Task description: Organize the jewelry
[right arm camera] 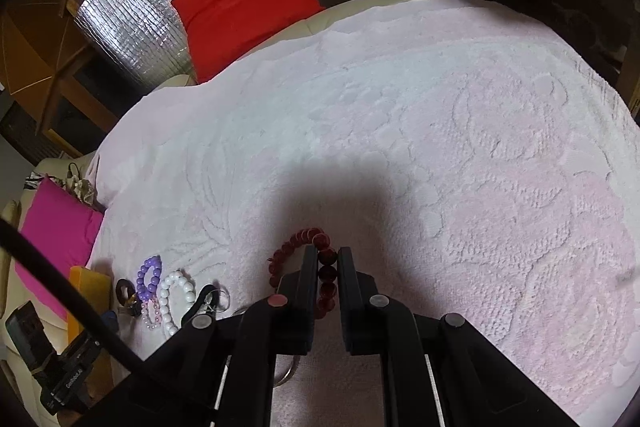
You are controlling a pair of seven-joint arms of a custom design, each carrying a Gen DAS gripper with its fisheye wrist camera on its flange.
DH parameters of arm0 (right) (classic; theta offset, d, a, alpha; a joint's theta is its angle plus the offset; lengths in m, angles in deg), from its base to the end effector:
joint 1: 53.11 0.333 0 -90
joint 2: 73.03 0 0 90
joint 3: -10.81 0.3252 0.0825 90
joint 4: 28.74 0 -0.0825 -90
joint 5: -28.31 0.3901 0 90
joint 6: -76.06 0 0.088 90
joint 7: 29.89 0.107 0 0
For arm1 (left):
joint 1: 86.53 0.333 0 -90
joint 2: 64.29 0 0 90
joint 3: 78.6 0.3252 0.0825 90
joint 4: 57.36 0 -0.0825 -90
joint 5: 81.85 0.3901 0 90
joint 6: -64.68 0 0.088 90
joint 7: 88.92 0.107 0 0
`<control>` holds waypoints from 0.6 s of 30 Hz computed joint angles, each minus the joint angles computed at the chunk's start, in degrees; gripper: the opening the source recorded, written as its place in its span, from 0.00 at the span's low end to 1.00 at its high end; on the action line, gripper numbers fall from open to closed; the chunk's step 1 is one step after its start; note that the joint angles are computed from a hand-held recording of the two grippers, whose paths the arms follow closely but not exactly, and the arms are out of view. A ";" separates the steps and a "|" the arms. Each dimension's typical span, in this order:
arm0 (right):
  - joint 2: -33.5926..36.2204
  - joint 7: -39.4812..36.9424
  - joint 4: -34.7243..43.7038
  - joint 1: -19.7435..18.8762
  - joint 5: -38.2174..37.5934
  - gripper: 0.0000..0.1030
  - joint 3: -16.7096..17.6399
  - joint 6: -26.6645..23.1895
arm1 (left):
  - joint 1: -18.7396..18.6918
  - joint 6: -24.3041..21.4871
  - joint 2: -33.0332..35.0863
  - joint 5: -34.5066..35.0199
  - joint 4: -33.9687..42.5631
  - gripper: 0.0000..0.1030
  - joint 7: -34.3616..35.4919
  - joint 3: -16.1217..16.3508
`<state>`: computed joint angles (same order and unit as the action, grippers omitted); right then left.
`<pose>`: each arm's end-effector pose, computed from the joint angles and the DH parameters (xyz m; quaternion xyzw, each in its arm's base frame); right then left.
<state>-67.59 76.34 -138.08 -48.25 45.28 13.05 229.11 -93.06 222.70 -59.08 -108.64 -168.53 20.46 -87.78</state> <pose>0.6328 0.0692 0.5296 -0.5275 0.7779 -0.0879 0.3301 0.6148 -0.1501 0.5249 -0.5718 0.7260 -0.3557 0.1395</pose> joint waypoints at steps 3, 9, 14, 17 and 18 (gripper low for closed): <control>0.32 0.12 0.26 0.11 -0.38 0.10 0.04 -0.17 | -0.35 0.27 1.90 2.51 1.39 0.55 -0.58 0.15; 1.01 0.12 0.79 -0.16 -0.04 0.10 0.27 -0.99 | -1.99 -3.53 4.96 9.27 4.08 0.45 -2.11 0.91; 1.10 -0.35 0.97 -0.39 0.42 0.10 0.40 -1.01 | 1.66 -7.06 1.87 -6.89 2.02 0.18 13.32 -2.36; 1.24 -0.43 1.06 -0.45 0.69 0.10 0.47 -1.00 | -0.36 -3.76 0.39 -1.28 0.05 0.18 10.82 -1.20; 1.27 -0.51 1.08 -0.47 0.85 0.10 0.51 -1.00 | -0.62 -3.22 0.17 -0.05 -0.18 0.19 9.27 -0.83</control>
<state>-66.32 75.82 -137.00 -48.73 46.13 13.56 228.10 -93.68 219.49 -58.91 -108.69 -168.70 29.73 -88.61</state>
